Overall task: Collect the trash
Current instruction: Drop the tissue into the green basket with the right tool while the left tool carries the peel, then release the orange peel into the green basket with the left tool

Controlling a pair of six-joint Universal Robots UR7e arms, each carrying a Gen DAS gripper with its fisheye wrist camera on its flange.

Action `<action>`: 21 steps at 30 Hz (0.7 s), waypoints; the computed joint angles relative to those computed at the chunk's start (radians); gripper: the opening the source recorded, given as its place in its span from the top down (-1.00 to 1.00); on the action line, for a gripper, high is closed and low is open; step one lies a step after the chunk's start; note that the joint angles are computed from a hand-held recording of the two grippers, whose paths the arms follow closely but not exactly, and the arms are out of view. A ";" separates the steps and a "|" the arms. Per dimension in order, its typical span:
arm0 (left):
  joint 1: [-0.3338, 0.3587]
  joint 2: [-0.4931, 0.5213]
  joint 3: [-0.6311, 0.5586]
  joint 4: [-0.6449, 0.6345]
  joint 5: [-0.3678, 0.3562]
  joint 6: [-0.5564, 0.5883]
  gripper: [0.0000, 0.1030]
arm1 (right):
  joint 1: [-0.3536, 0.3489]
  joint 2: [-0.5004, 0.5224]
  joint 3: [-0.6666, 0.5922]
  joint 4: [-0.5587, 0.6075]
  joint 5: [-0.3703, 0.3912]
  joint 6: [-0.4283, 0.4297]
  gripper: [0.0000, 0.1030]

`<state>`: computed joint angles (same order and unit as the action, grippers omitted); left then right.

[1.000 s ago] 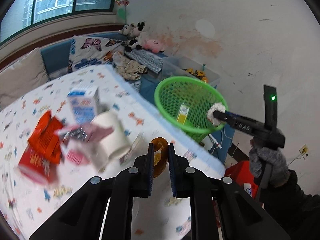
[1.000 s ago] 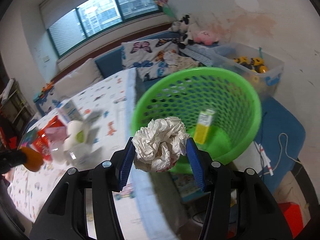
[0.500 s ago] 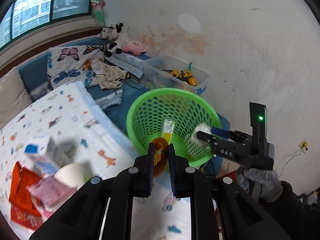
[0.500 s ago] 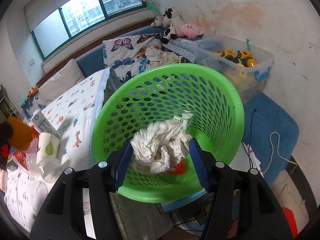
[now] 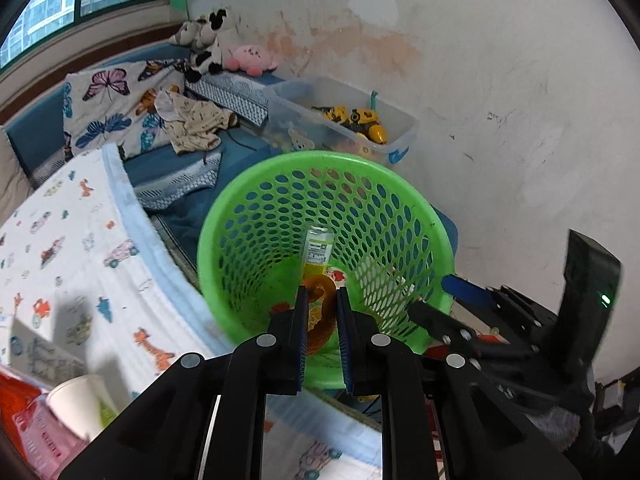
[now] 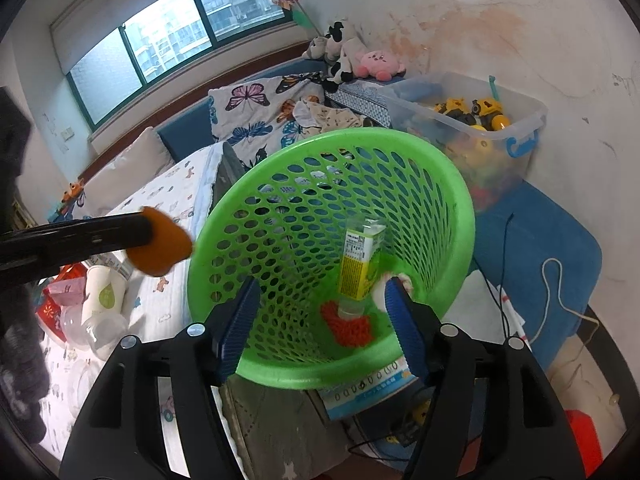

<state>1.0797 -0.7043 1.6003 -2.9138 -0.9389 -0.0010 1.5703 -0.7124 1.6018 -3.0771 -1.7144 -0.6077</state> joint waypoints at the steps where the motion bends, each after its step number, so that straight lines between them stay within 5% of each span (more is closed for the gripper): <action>1: 0.003 0.010 -0.015 0.008 -0.001 -0.003 0.73 | -0.001 -0.004 0.006 -0.002 0.004 0.001 -0.29; 6: 0.015 0.050 -0.069 0.026 -0.011 0.004 0.68 | -0.005 -0.018 0.026 -0.009 0.016 0.003 -0.29; 10: 0.020 0.054 -0.067 0.000 -0.019 -0.001 0.05 | -0.005 -0.027 0.041 -0.013 0.013 0.002 -0.29; 21: -0.018 -0.082 0.144 -0.131 0.081 -0.017 0.04 | 0.002 -0.076 0.144 -0.054 0.042 0.005 -0.30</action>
<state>1.0619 -0.7864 1.7447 -3.0450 -0.8579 -0.0176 1.5720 -0.7886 1.7457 -3.1309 -1.6725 -0.6029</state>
